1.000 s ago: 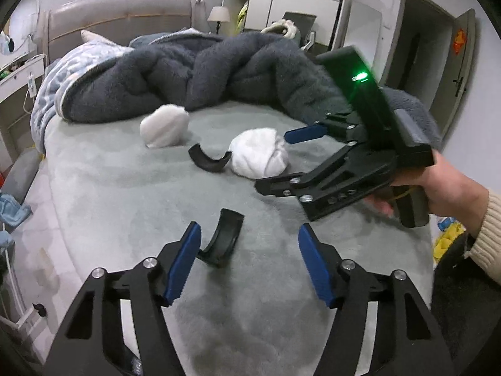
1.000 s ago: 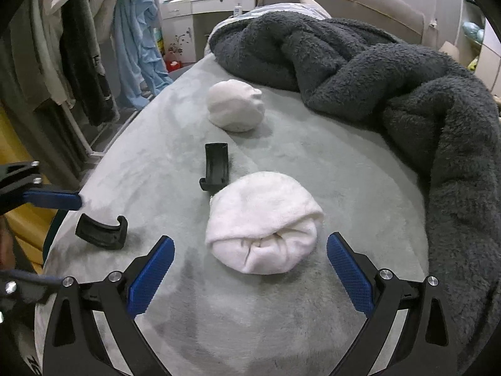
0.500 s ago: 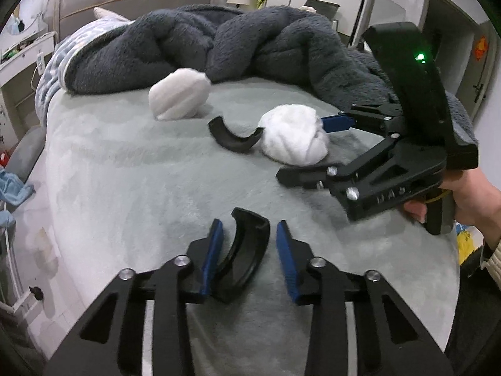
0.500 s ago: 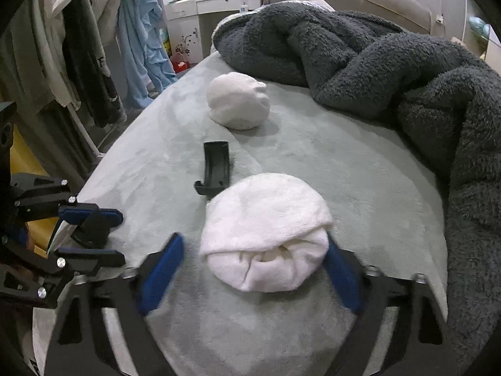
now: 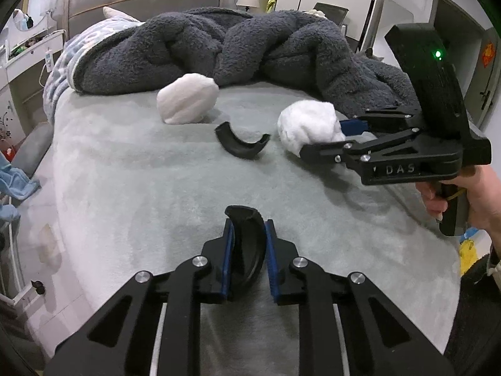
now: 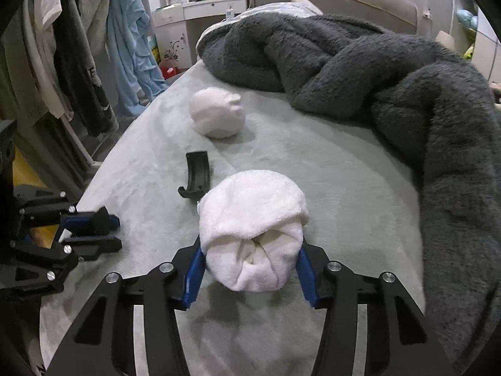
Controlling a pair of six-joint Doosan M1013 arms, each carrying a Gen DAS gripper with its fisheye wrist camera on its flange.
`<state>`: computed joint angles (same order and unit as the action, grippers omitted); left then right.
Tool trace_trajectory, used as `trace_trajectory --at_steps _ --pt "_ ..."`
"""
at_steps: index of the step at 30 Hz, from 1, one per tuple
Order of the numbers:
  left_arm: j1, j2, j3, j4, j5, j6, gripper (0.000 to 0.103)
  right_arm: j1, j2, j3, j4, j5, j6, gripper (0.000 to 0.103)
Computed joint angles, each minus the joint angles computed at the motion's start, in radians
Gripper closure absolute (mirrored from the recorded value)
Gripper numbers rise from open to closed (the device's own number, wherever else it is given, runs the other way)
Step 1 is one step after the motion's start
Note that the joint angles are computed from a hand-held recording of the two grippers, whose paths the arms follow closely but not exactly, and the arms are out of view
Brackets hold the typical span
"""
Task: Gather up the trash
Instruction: 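Grasp the black plastic clip with the left tool while the right tool grasps a white tissue ball, then carry the clip and tissue ball to the teal bin and release them inside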
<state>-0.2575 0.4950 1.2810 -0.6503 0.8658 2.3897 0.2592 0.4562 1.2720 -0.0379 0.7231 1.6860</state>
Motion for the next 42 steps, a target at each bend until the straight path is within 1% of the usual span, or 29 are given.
trace_trajectory --at_steps 4,8,14,17,23,26,35,42 --pt "-0.008 -0.009 0.006 0.011 -0.028 -0.018 0.082 0.009 -0.017 -0.001 -0.035 -0.004 0.049 0.051" --pt "-0.015 -0.015 0.004 0.023 -0.024 -0.053 0.082 0.021 -0.031 0.0 -0.045 -0.009 0.079 0.051" --pt "-0.019 -0.034 0.018 0.051 -0.027 -0.086 0.082 0.033 -0.055 0.024 -0.023 -0.024 0.116 0.051" --pt "-0.021 -0.054 0.037 0.075 -0.05 -0.102 0.082 0.038 -0.061 0.031 -0.008 -0.033 0.146 0.051" --pt "-0.016 -0.08 0.062 0.104 -0.073 -0.148 0.082 0.052 -0.058 0.027 0.018 -0.029 0.196 0.051" --pt "-0.01 -0.094 0.076 0.131 -0.093 -0.178 0.082 0.06 -0.068 0.029 0.04 -0.039 0.199 0.051" --pt "0.025 -0.13 0.111 0.221 -0.145 -0.318 0.082 0.099 -0.083 0.036 -0.013 -0.023 0.228 0.051" --pt "0.046 -0.142 0.119 0.254 -0.139 -0.387 0.082 0.134 -0.09 0.043 -0.02 -0.025 0.249 0.051"
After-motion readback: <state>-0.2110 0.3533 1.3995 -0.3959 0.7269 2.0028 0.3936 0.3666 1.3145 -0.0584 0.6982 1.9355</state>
